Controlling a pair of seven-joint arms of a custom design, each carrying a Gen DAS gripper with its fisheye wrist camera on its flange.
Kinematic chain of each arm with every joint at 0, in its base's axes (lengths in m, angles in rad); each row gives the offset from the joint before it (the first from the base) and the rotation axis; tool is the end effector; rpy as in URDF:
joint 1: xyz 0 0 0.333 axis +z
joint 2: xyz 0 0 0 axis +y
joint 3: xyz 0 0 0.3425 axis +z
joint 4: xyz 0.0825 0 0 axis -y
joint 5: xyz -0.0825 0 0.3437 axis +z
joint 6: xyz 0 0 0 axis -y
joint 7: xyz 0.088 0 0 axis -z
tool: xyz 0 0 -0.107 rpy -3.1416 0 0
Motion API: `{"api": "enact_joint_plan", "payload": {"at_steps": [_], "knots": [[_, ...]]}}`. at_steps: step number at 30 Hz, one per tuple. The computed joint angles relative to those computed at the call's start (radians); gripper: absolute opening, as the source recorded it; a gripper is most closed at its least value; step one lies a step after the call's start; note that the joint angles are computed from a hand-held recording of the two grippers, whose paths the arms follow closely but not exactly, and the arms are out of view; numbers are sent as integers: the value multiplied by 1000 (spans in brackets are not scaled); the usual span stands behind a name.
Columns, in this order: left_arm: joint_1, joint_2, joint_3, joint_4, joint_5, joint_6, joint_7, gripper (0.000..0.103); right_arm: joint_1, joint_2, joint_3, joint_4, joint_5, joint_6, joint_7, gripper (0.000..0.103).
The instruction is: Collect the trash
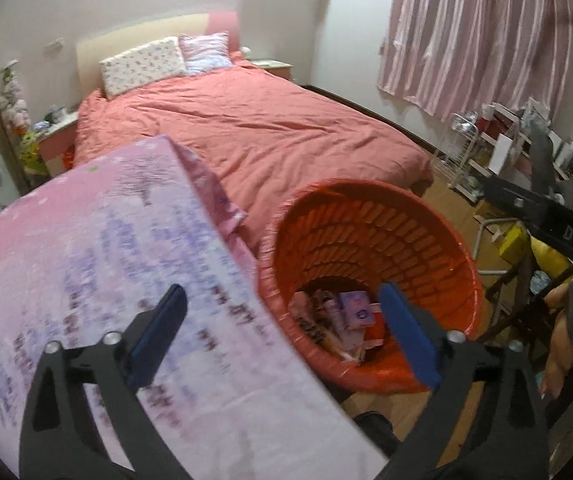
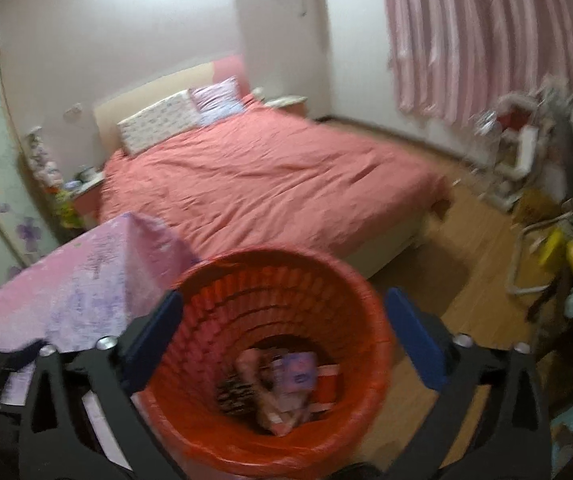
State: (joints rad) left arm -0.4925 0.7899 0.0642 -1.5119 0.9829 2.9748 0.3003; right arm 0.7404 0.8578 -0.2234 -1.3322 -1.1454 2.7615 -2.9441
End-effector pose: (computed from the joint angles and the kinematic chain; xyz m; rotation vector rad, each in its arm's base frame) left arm 0.6317 -0.3648 0.2939 -1.6996 1.9103 -0.8257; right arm 0.6104 0.4519 0.3032 -1.5221 1.7438 -0.7625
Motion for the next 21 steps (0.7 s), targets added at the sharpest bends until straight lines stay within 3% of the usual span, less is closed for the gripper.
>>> {"api": "enact_joint_plan", "payload": {"at_steps": [1, 2, 6, 7, 10, 14, 17, 21], "knots": [[-40, -37, 62, -51, 49, 17, -81, 99, 20, -12, -13, -12, -7, -42, 0, 101], [-63, -60, 89, -81, 78, 8, -126, 99, 37, -24, -17, -21, -11, -95, -10, 101], [-152, -171, 165, -211, 240, -123, -322, 99, 101, -65, 6, -45, -32, -335, -80, 101], [-167, -199, 183, -249, 303, -123, -387, 99, 116, -79, 11, -63, -53, -369, -80, 101], [-200, -286, 206, -361, 450, -169, -559, 99, 146, -151, 19, -175, -169, -359, 39, 101], [-236, -406, 194, -525, 590, -296, -761, 99, 167, -222, 45, -287, -327, -321, 220, 101], [-256, -472, 156, -634, 591, -430, -837, 99, 196, -230, 75, -308, -394, -386, 292, 101], [-257, -534, 99, -743, 618, -541, -944, 99, 247, -221, 114, -321, -462, -531, 375, 101]]}}
